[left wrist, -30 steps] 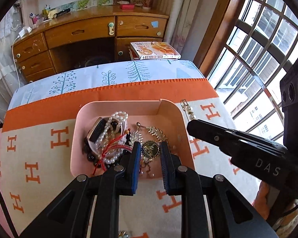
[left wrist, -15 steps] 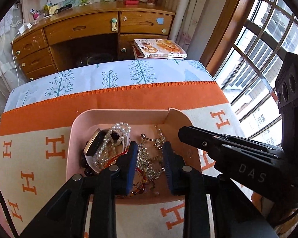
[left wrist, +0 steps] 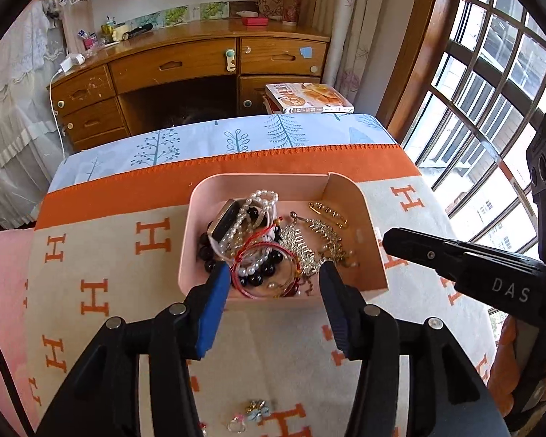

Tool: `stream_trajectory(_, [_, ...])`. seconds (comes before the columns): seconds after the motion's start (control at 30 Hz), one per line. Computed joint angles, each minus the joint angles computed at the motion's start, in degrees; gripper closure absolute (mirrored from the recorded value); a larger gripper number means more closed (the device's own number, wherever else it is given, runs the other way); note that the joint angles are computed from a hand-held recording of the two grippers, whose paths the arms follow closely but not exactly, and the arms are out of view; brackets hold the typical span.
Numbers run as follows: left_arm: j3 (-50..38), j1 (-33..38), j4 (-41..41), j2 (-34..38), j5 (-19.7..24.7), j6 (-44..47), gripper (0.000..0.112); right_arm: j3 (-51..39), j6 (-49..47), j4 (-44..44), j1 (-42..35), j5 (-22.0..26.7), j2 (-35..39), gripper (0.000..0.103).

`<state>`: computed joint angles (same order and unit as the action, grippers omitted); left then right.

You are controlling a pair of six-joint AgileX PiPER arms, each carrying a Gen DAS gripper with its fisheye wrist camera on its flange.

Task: Organize jewelry
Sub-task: 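Lower the pearl pin and gold pendant into the pink box and open both grippers, then grasp the blue flower brooch on the blanket with the left gripper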

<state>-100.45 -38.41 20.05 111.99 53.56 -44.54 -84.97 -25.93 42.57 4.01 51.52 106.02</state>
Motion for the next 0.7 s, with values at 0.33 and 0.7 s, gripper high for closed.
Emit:
stream_trajectory(0.33, [23.91, -5.94, 7.25, -17.43, -1.81, -10.34, 0.062, 17.40, -3.48, -0.46, 3.90, -3.72, -15.58, 0.095])
stream_trajectory(0.7, [42.32, -13.86, 12.43, -32.63, -1.20, -23.49, 0.054, 29.60, 0.61, -3.00, 11.70, -6.78, -28.35, 0.095])
